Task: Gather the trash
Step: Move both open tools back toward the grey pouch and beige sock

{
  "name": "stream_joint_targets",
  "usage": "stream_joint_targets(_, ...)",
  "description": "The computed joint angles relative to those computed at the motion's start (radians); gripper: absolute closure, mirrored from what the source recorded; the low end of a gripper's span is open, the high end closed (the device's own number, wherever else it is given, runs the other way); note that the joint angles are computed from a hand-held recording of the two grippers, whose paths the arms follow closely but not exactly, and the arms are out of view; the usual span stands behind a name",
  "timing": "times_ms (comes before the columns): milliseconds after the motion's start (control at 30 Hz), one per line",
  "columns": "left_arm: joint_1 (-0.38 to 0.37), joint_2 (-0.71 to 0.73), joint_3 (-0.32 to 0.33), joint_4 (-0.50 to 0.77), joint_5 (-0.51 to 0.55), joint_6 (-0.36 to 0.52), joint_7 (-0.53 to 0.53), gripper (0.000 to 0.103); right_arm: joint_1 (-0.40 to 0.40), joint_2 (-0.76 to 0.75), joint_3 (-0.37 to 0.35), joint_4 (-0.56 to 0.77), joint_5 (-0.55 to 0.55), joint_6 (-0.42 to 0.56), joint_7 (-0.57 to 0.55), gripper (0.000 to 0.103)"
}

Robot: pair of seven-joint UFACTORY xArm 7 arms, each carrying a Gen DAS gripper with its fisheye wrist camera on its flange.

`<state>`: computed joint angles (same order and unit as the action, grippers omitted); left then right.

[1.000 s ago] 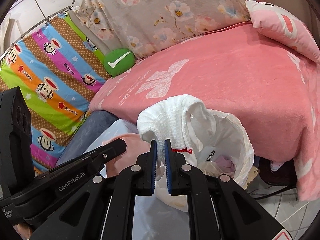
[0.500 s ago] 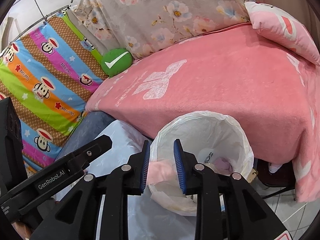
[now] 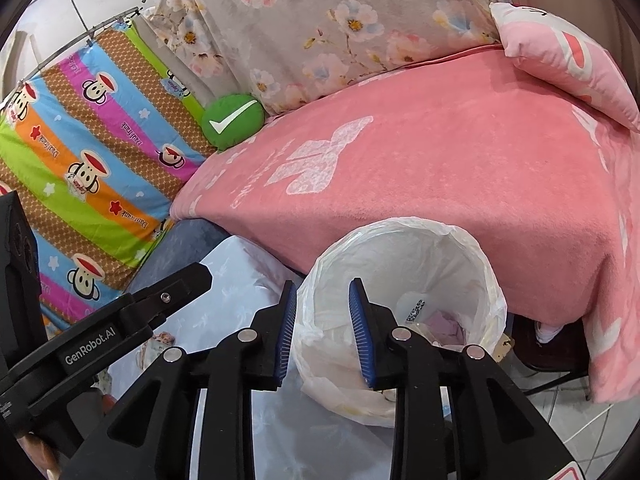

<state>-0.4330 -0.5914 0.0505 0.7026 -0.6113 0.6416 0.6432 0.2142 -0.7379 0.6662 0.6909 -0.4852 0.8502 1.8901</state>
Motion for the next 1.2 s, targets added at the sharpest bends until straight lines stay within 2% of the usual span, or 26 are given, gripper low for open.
stream_joint_targets(333,0.087,-0.009,0.039,-0.028,0.055,-0.025,-0.037,0.039,-0.036,0.164,0.046,0.113,-0.081,-0.042,0.005,0.072)
stream_joint_targets(500,0.152,0.001,0.050,-0.042,0.110,-0.062,-0.056,0.039,-0.038,0.315,0.070,0.213,-0.181,-0.046,0.037,0.070)
stream_joint_targets(700,0.215,0.034,0.107,-0.034,0.131,-0.069,-0.053,0.036,-0.018,0.541,0.097,0.364,-0.324,-0.027,0.061,0.069)
stream_joint_targets(767,0.241,0.046,0.119,-0.032,0.137,-0.074,-0.052,0.036,-0.001,0.614,0.097,0.417,-0.371,-0.012,0.063,0.068)
stream_joint_targets(900,0.290,0.086,0.144,-0.015,0.143,-0.090,-0.044,0.036,0.061,0.775,0.087,0.545,-0.467,0.038,0.052,0.056)
stream_joint_targets(1033,0.351,0.153,0.169,0.021,0.151,-0.100,-0.039,0.036,0.139,0.923,0.049,0.669,-0.524,0.058,0.010,0.054)
stream_joint_targets(1200,0.420,0.240,0.200,0.084,0.118,-0.088,-0.016,0.034,0.262,1.137,-0.013,0.886,-0.566,0.080,-0.101,0.054)
